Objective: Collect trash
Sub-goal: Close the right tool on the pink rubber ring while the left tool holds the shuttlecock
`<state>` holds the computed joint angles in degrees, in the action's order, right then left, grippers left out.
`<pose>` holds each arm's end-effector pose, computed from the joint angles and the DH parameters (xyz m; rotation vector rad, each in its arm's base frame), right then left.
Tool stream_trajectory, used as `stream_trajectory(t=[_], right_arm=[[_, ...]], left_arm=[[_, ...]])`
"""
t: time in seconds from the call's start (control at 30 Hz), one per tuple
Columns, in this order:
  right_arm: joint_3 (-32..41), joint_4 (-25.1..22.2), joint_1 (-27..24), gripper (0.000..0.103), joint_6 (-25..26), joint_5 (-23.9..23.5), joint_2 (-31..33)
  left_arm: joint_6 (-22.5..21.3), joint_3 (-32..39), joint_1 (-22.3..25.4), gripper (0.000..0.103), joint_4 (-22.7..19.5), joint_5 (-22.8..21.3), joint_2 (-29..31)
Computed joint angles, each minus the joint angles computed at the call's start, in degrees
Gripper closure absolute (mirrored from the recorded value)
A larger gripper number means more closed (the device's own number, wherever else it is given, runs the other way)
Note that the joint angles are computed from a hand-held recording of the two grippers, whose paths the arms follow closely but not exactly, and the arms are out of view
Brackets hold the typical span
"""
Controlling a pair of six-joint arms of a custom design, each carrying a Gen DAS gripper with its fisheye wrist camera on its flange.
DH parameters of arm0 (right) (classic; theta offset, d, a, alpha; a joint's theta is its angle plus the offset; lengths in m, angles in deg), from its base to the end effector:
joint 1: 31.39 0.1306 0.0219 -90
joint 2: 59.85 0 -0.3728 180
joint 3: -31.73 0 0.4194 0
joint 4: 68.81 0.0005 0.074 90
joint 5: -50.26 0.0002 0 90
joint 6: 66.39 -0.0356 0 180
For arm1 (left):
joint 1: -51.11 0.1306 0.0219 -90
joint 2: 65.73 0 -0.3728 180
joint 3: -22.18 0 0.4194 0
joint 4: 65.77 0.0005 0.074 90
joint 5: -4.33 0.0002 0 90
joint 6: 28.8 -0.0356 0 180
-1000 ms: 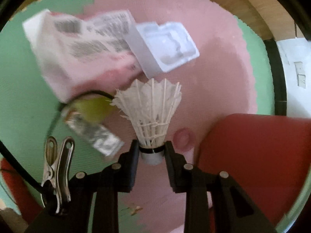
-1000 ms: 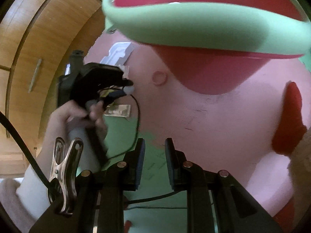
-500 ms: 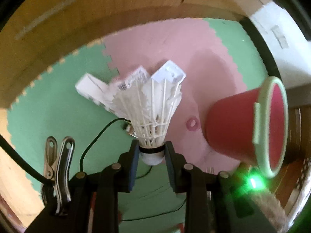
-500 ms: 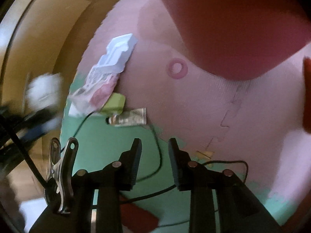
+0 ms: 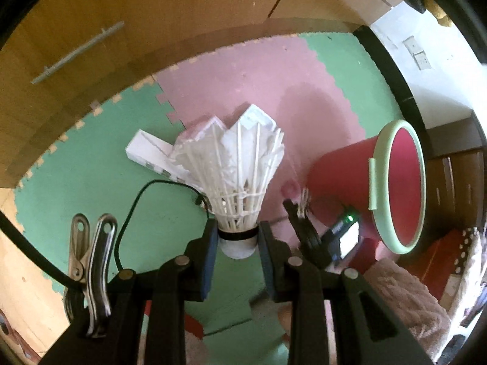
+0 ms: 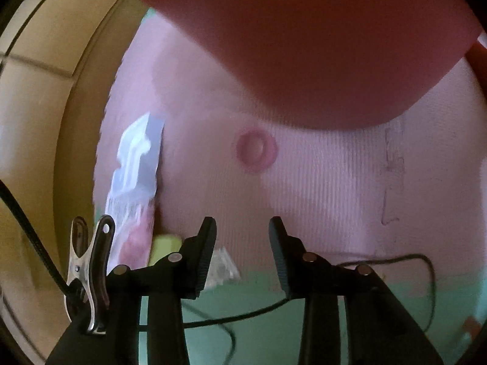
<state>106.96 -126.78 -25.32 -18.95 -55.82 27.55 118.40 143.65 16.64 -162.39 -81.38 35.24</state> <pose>0.4480 0.0571 0.3128 0.8355 2.7624 0.5793 0.4201 -0.2922 0.5371 -0.5792 2.9510 -0.3411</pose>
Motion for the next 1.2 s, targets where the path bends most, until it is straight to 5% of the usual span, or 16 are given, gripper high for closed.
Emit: stream_trajectory(t=[0.13,0.43,0.57,0.67,0.87,1.07,1.13,1.2], right_arm=[[0.1,5.1,1.9,0.062,-3.4,5.6,2.3],[4.1,6.7,6.2,0.061,-6.3,16.0,7.7],[5.4,4.9,6.5,0.062,-5.9,16.9,9.0],[5.9,1.6,6.0,0.083,-4.2,14.8,9.9],[3.1,1.9,5.0,0.092,-1.0,13.4,7.2],[0.3,5.9,2.9,0.092,0.1,9.6,3.9],[-0.3,6.7,2.7,0.084,-0.1,9.5,3.6],[-0.8,7.4,3.4,0.065,-1.2,11.1,3.3]], left_arm=[[-0.7,-1.3,0.5,0.076,0.9,2.0,-0.5],[-1.1,-4.1,1.9,0.076,2.7,4.3,-2.1],[-0.7,-4.5,2.3,0.076,2.8,4.2,-2.5],[-0.8,-4.2,2.1,0.076,2.9,3.9,-2.4],[-0.2,-3.5,1.5,0.076,2.7,3.2,-2.3],[-0.6,-2.7,1.3,0.076,2.5,2.8,-1.8],[-0.9,-2.8,1.3,0.076,2.4,2.9,-1.8],[-0.8,-3.0,1.4,0.076,2.4,3.2,-1.8]])
